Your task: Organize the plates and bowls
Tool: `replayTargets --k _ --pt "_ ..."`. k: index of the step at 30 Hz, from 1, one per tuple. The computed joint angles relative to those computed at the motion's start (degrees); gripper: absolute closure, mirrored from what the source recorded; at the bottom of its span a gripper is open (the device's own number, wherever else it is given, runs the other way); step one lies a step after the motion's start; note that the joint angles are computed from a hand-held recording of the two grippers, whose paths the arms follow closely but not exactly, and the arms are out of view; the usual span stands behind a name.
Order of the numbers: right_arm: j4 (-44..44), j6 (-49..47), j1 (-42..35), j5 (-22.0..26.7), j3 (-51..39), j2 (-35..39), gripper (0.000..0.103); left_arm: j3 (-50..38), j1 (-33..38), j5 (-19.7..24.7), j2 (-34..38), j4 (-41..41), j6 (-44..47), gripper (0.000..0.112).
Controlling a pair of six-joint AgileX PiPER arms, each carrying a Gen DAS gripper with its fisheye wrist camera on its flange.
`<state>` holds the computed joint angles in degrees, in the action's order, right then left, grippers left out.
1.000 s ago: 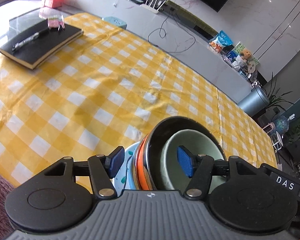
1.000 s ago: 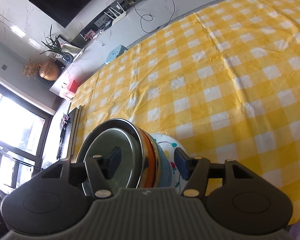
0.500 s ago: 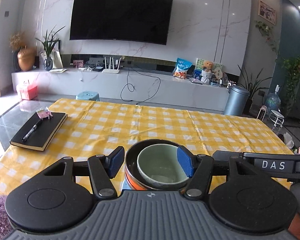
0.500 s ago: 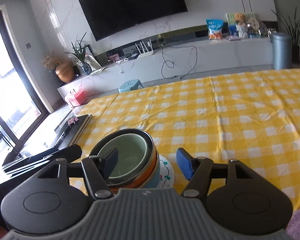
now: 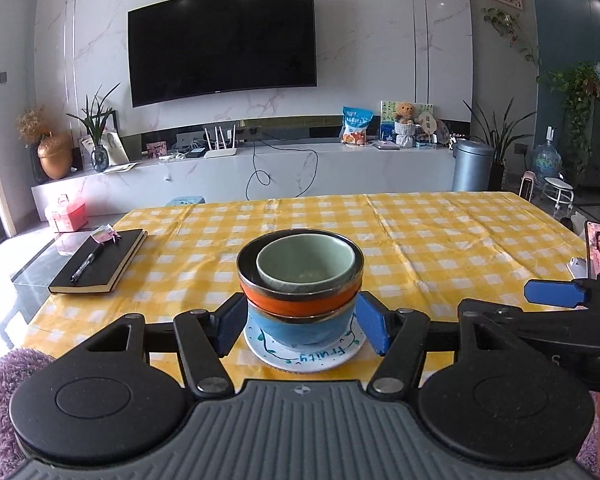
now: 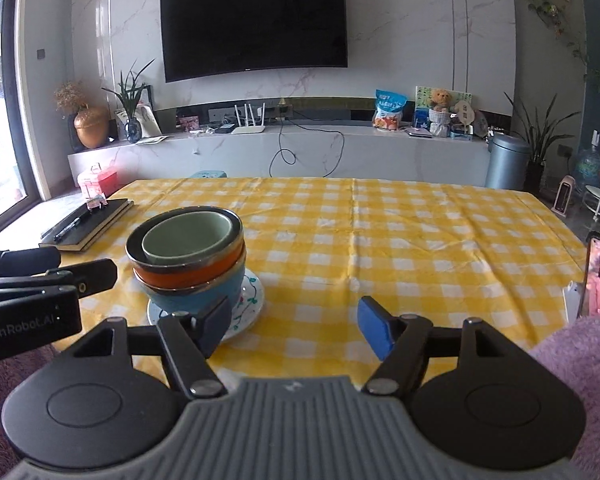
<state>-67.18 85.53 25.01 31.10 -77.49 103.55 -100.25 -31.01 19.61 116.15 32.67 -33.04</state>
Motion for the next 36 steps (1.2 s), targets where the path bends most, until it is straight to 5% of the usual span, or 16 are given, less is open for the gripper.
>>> replayTargets --k 4,12,21,36 --pt "-8.3 10.7 1.9 0.8 4.9 -1.5 0.034 0.0 -1.5 2.1 1.0 4.4 -5.0 0.033" --pt "-23.7 25.6 2.6 0.7 10.8 -2.1 0.032 -2.8 -1.5 7.8 3.4 0.0 -2.3 0.030" --pt "-16.8 21.2 0.7 -1.0 8.8 0.4 0.032 -5.5 -1.8 12.7 5.6 -1.7 -0.3 0.027" --pt "-14.7 19.3 0.7 -0.8 8.2 1.0 0.032 -5.7 -1.5 13.1 5.9 -3.3 1.4 0.027"
